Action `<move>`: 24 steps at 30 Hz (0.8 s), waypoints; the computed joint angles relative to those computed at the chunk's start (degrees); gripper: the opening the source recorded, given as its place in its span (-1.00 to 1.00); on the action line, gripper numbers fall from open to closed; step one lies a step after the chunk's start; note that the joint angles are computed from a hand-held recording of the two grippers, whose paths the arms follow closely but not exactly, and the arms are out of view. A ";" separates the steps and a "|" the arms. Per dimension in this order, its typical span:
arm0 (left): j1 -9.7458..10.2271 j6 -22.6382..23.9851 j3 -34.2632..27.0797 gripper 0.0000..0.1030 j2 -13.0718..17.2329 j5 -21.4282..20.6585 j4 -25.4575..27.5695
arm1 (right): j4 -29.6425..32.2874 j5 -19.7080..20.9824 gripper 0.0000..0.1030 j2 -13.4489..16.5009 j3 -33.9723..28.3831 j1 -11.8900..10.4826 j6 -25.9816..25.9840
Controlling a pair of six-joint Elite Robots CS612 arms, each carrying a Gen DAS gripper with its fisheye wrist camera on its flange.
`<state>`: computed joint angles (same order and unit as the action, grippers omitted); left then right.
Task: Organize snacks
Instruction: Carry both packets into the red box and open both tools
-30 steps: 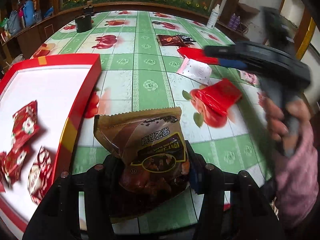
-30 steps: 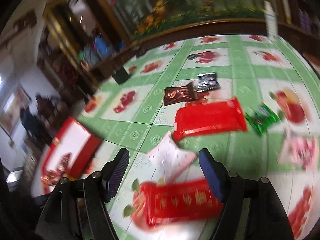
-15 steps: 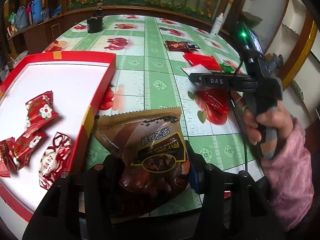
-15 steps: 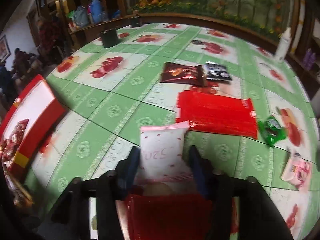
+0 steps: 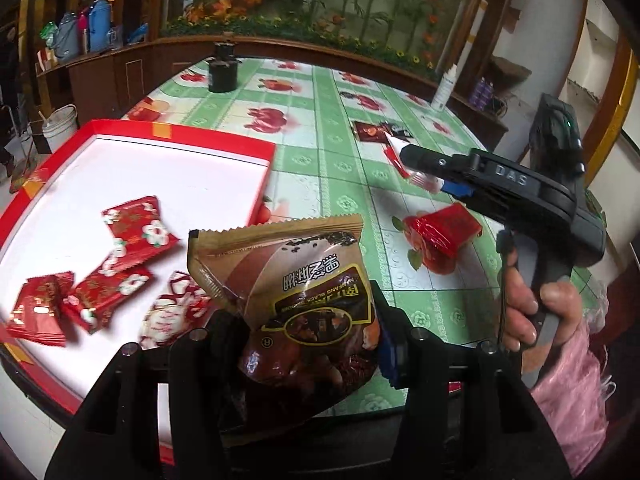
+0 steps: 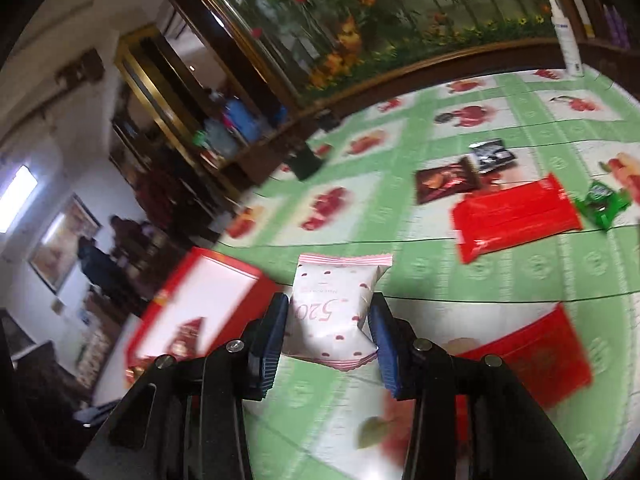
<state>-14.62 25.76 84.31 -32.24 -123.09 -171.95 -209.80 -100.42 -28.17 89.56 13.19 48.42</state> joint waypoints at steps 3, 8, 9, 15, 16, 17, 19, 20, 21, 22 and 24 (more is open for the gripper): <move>0.56 -1.38 -0.42 0.02 0.29 0.02 -1.79 | -2.69 4.23 -0.19 0.97 -1.50 -0.06 1.22; 1.38 -4.38 -1.33 0.02 1.01 1.43 -5.18 | -2.92 8.18 -0.19 2.67 -6.32 1.06 0.48; 1.60 -5.41 -1.73 0.02 1.30 2.19 -6.16 | -2.48 8.68 -0.19 3.07 -7.64 1.37 -0.09; 2.40 -10.08 -3.94 0.02 2.89 6.92 -10.49 | 2.86 8.99 -0.19 4.69 -14.11 3.16 -4.23; 2.49 -10.87 -4.38 0.02 3.23 7.93 -11.30 | 3.37 8.94 -0.19 4.93 -14.86 3.35 -4.65; 2.60 -11.48 -4.89 0.02 3.55 8.67 -11.66 | 4.04 8.70 -0.18 5.17 -15.67 3.59 -4.98; 2.77 -12.41 -5.66 0.02 4.03 9.57 -11.85 | 5.18 8.72 -0.18 5.52 -16.80 3.84 -5.39; 2.86 -12.70 -5.92 0.02 4.21 9.91 -11.89 | 5.63 8.77 -0.18 5.63 -17.21 3.93 -5.59; 2.90 -12.98 -6.25 0.02 4.44 10.25 -11.91 | 5.98 8.54 -0.18 5.78 -17.64 4.06 -5.87; 2.96 -13.25 -6.56 0.02 4.63 10.52 -11.85 | 6.24 8.72 -0.18 5.97 -18.09 4.09 -6.18; 3.09 -13.79 -6.88 0.02 4.84 11.11 -11.98 | 6.81 9.13 -0.18 6.24 -18.71 4.17 -6.52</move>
